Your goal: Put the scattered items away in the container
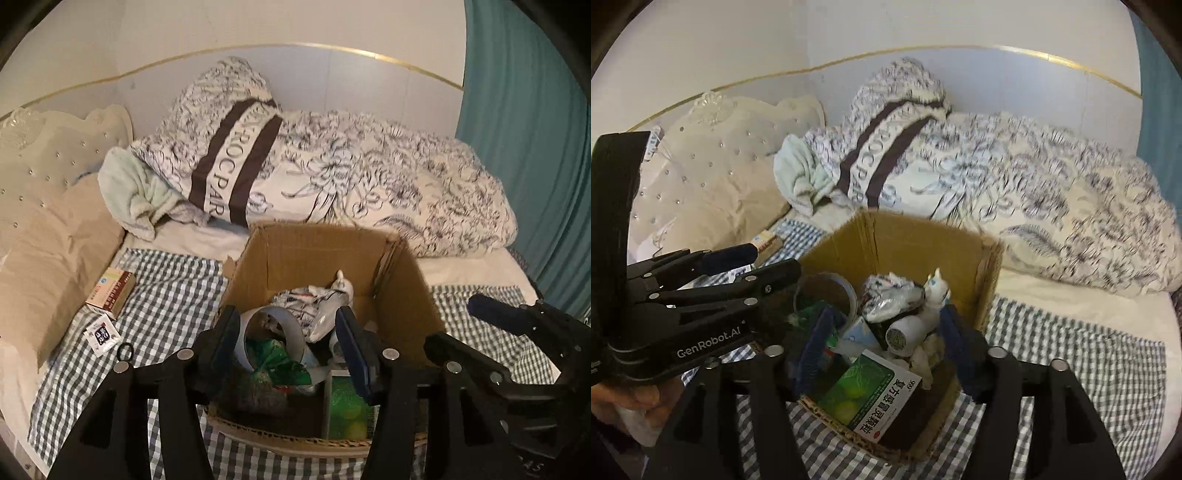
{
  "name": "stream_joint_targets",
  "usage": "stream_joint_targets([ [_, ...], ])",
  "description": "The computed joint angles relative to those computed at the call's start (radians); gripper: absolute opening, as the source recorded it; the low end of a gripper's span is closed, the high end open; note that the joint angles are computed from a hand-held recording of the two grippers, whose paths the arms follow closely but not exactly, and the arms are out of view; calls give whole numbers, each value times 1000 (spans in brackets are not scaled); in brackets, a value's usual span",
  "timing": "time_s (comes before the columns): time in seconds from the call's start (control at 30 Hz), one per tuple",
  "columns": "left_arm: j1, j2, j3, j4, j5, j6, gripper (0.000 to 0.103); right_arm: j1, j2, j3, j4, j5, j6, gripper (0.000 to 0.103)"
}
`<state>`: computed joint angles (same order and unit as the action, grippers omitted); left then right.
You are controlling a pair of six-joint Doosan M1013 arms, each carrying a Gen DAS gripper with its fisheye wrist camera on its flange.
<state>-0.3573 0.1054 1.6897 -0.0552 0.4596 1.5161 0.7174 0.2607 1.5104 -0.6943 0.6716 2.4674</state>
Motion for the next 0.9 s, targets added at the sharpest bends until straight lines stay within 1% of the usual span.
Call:
stream_joint_targets([
  [0.07,-5,-12,6,0,-10,-2,71,11,-14,9,-39,3,32,69],
  [0.1,-7,-19,9,0,-15,-5,72,15,-20,12,-48,6,40,70],
  [0.17,-16,-34,18,34,-26,-41,79,23,-31,18,-70,20,59,71],
  [0.23,-24,-51,29,77,-37,-87,87,33,-46,28,-102,34,89,75],
  [0.3,-36,-71,42,154,-53,-173,99,46,-62,39,-155,57,136,81],
  [0.37,-46,-90,54,226,-70,-250,103,60,-77,52,-207,78,181,87],
  [0.43,-53,-107,64,251,-79,-278,103,71,-97,70,-251,87,225,93],
  [0.57,-73,-134,76,299,-77,-311,103,93,-125,91,-316,120,286,99],
  [0.6,-80,-142,80,320,-77,-333,103,100,-131,96,-335,131,304,103],
  [0.73,-96,-163,94,364,-86,-386,103,128,-155,114,-406,176,364,103],
  [0.9,-120,-180,109,418,-97,-448,103,152,-180,136,-451,222,390,103],
])
